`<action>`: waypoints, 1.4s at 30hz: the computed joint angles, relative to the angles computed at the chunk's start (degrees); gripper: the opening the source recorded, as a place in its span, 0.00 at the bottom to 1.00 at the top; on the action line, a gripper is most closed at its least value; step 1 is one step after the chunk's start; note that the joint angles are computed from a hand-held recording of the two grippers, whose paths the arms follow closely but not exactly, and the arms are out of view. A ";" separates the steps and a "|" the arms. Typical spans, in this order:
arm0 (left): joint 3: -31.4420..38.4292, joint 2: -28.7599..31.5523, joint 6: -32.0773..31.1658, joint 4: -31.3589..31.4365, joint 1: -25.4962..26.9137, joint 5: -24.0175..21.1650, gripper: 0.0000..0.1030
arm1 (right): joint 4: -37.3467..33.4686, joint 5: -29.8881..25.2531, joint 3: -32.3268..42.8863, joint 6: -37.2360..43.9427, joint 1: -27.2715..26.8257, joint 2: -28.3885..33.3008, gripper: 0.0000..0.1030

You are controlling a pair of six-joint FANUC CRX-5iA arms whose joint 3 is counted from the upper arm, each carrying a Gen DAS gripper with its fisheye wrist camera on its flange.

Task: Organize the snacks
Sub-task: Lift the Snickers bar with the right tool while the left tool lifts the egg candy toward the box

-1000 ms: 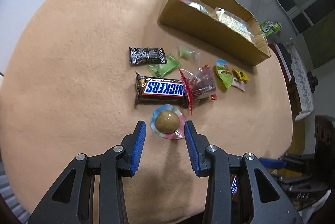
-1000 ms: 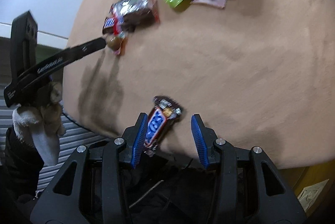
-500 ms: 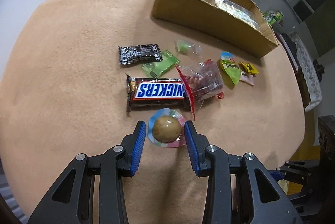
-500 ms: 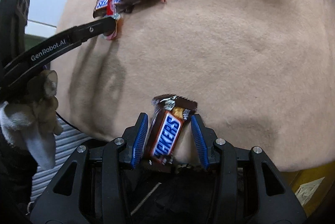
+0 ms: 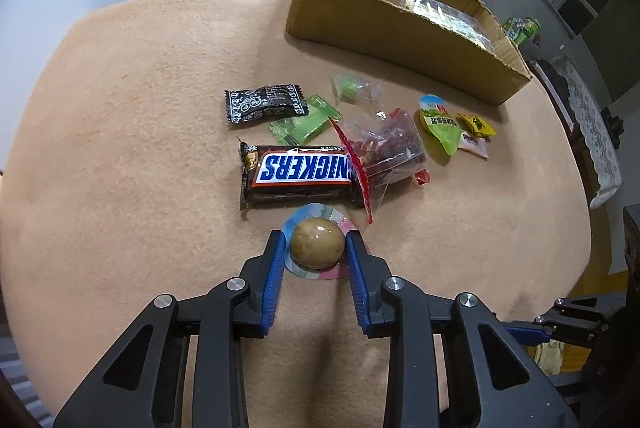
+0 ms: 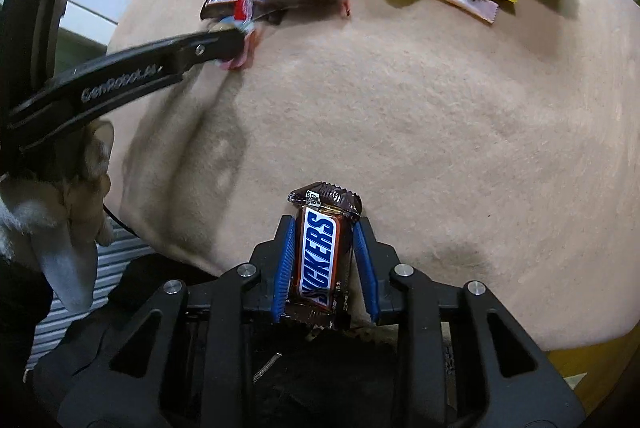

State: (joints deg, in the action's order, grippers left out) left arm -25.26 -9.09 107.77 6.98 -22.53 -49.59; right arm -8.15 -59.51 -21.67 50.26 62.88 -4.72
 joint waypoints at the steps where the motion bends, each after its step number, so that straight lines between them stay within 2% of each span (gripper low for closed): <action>1: -0.12 -0.21 0.08 0.09 0.03 -0.02 0.27 | 0.31 0.41 -0.26 -0.70 -0.21 -0.44 0.30; 11: -1.32 -3.76 -0.66 2.57 1.27 -0.80 0.27 | 3.12 1.85 -0.59 -3.22 -2.76 -4.07 0.30; 20: 1.43 -4.74 -0.94 2.92 1.81 -0.25 0.27 | 4.51 3.19 1.12 0.41 -9.35 -4.67 0.30; 29: 5.97 -2.21 -1.64 1.92 1.50 -0.04 0.27 | 8.20 3.22 2.72 0.63 -12.99 -6.15 0.30; 42: 13.05 2.65 -2.65 -0.67 1.91 0.28 0.27 | 12.00 4.16 7.03 2.78 -17.13 -2.70 0.30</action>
